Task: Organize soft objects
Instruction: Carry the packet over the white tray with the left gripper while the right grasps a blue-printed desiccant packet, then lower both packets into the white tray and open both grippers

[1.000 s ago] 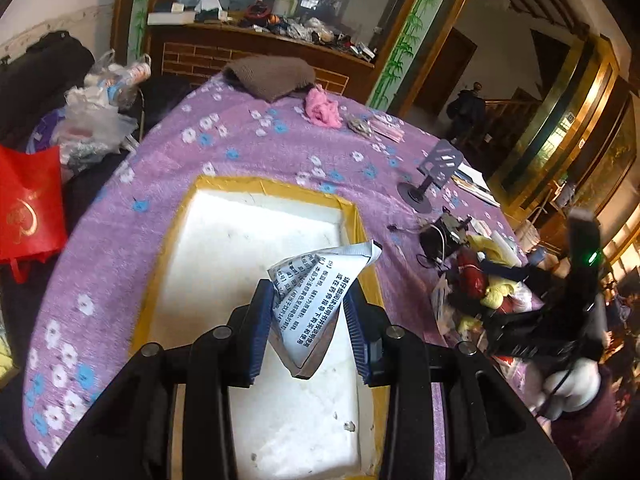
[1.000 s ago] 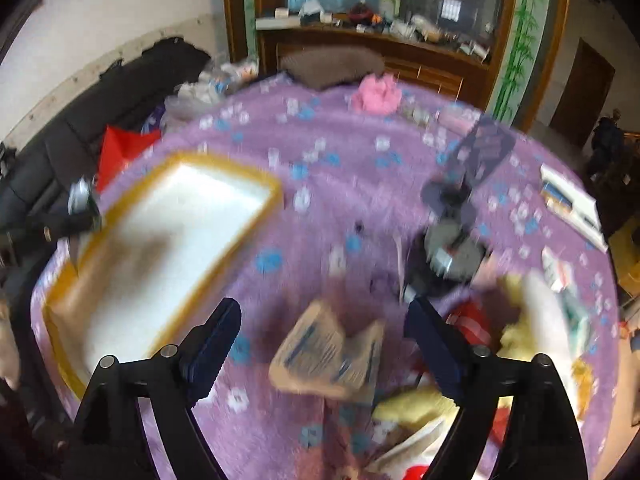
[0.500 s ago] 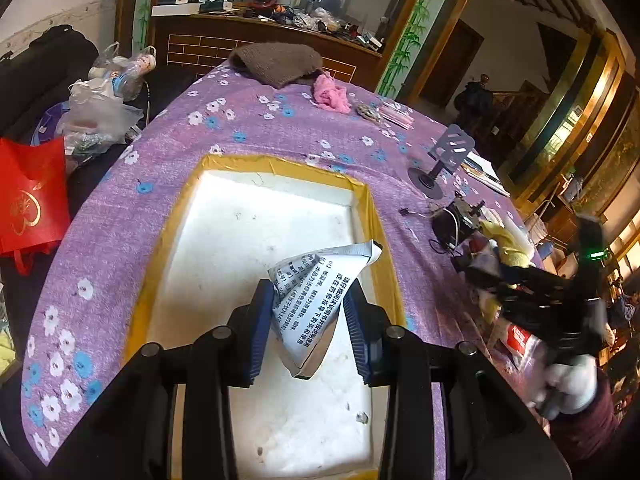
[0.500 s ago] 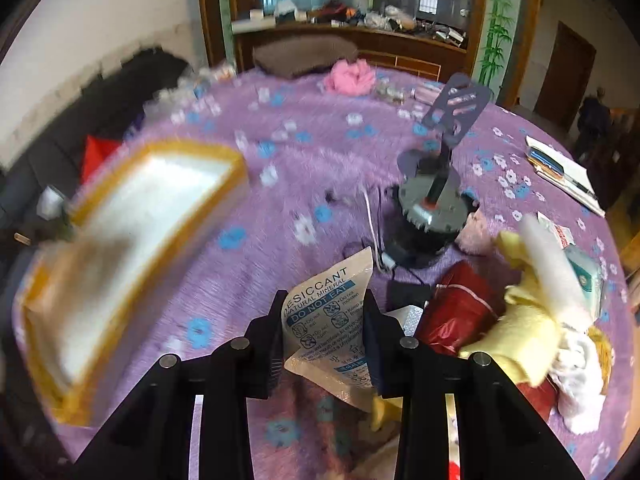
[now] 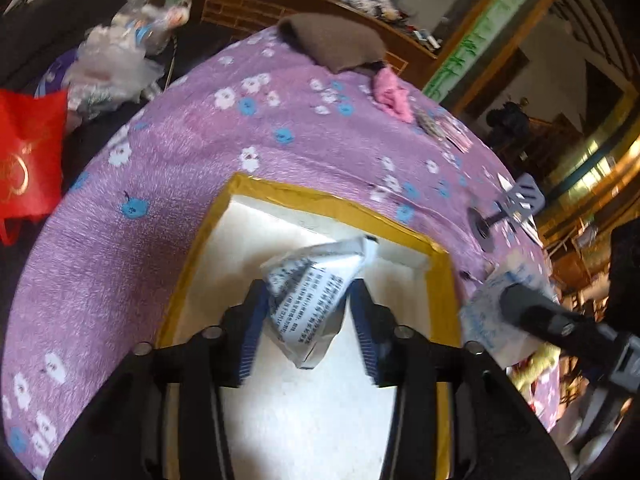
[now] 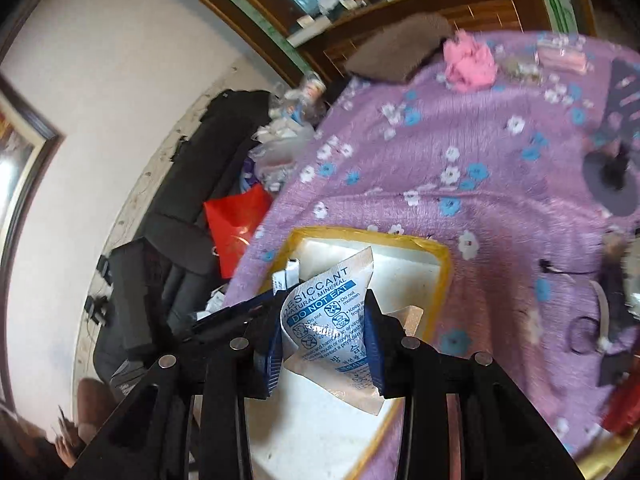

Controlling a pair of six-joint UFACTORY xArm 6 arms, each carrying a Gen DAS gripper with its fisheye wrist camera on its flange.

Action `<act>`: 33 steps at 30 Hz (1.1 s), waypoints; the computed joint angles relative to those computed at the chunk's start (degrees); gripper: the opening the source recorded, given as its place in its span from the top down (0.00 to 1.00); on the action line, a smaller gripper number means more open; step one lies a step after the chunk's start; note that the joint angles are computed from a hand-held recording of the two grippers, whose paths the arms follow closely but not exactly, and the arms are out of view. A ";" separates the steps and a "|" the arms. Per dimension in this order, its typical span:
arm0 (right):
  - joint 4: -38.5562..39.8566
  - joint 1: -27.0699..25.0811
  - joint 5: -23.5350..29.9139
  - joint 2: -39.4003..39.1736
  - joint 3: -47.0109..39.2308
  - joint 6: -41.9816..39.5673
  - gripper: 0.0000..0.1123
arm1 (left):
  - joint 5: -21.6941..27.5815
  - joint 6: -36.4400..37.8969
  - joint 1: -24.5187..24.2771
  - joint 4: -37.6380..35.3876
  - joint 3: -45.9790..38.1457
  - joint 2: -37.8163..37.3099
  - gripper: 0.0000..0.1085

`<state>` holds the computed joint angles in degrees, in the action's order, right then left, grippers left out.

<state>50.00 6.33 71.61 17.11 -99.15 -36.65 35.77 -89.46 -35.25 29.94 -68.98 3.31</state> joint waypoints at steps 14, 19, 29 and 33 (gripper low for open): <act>-0.24 1.82 -15.39 -10.87 13.11 -8.26 0.31 | 2.26 -7.59 -2.60 7.53 1.73 -4.23 0.53; 7.65 -4.68 -25.90 -24.44 28.78 -22.26 0.31 | 22.62 -11.36 -12.55 16.30 -7.87 -2.16 0.53; 9.52 -26.45 -24.18 -22.45 30.69 -24.51 0.14 | 25.05 -9.26 -23.04 22.65 -27.40 11.57 0.35; 9.43 -31.15 -15.07 -18.01 26.00 -22.50 0.14 | 24.00 -4.05 -22.77 16.91 -35.64 18.36 0.35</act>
